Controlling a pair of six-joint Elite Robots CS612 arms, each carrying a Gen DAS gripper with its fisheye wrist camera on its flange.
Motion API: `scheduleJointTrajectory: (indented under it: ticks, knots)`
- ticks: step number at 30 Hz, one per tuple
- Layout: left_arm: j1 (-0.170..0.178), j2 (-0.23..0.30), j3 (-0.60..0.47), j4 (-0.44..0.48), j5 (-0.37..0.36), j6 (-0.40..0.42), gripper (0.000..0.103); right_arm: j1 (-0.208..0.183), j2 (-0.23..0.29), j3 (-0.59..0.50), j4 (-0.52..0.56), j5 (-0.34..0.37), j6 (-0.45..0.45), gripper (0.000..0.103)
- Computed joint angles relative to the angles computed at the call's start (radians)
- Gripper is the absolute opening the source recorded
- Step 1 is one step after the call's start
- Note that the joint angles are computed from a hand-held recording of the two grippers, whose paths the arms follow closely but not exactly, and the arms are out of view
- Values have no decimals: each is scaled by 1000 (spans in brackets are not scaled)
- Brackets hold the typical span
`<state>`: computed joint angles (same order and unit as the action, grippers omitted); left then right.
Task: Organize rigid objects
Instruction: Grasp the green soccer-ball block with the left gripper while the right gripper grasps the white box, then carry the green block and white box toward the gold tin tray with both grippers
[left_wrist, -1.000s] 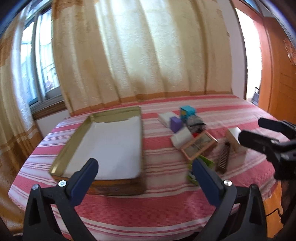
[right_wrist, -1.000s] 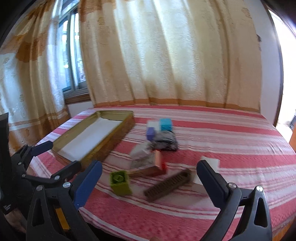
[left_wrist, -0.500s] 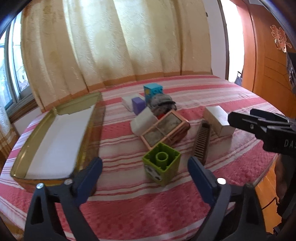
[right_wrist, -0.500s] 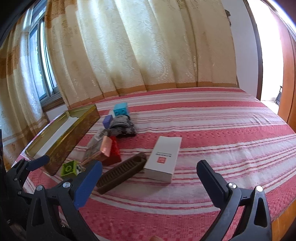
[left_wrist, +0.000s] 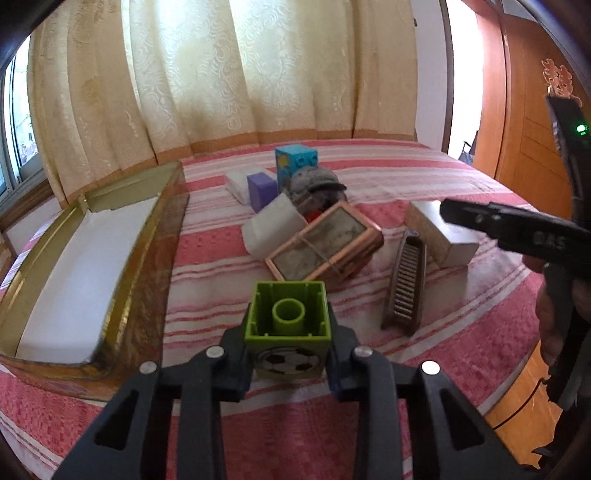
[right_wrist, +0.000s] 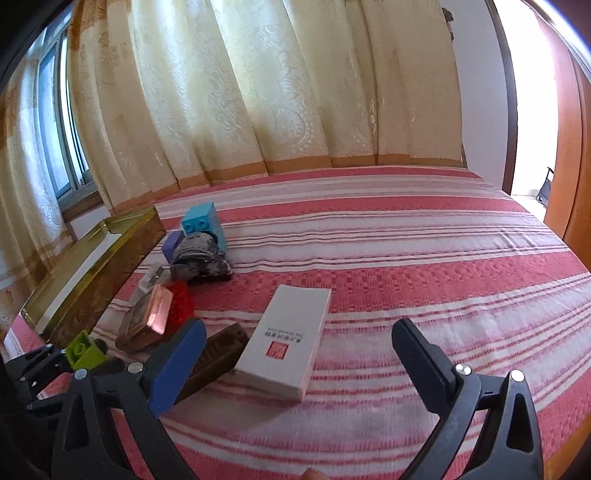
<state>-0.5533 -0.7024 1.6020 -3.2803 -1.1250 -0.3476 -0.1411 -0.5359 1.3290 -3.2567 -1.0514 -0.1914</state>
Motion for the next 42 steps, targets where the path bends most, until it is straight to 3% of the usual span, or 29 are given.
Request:
scheduleJointTrajectory:
  ticks: [3,7,12,16,17,18,20,26,35,42]
  knots:
    - [4,-3,3,-30,13,-3,30,4,3,-25,66,-7,-15,83]
    - [14,-1,-11,-37,33,-7,30,11,6,-43,121,-12,-52,81]
    - [25,1,-26,-31,29,-17,30,19,6,-57,194,-37,-85,67]
    - [23,4,-30,-42,47,-2,30,12,13,-77,246,8,-80,62]
    - [24,4,-32,-45,44,1,30,10,14,-77,246,19,-83,55]
    - [24,6,-36,-47,42,7,30,10,15,-76,238,27,-85,47]
    - [25,8,-40,-51,43,13,30,13,14,-70,221,11,-90,45]
    - [23,14,-49,-96,48,60,30,7,18,-58,151,42,-65,44]
    - [15,21,-49,-132,84,90,30,5,24,-23,-62,45,-21,44]
    - [9,25,-45,-161,113,94,30,-4,34,-26,-113,82,12,44]
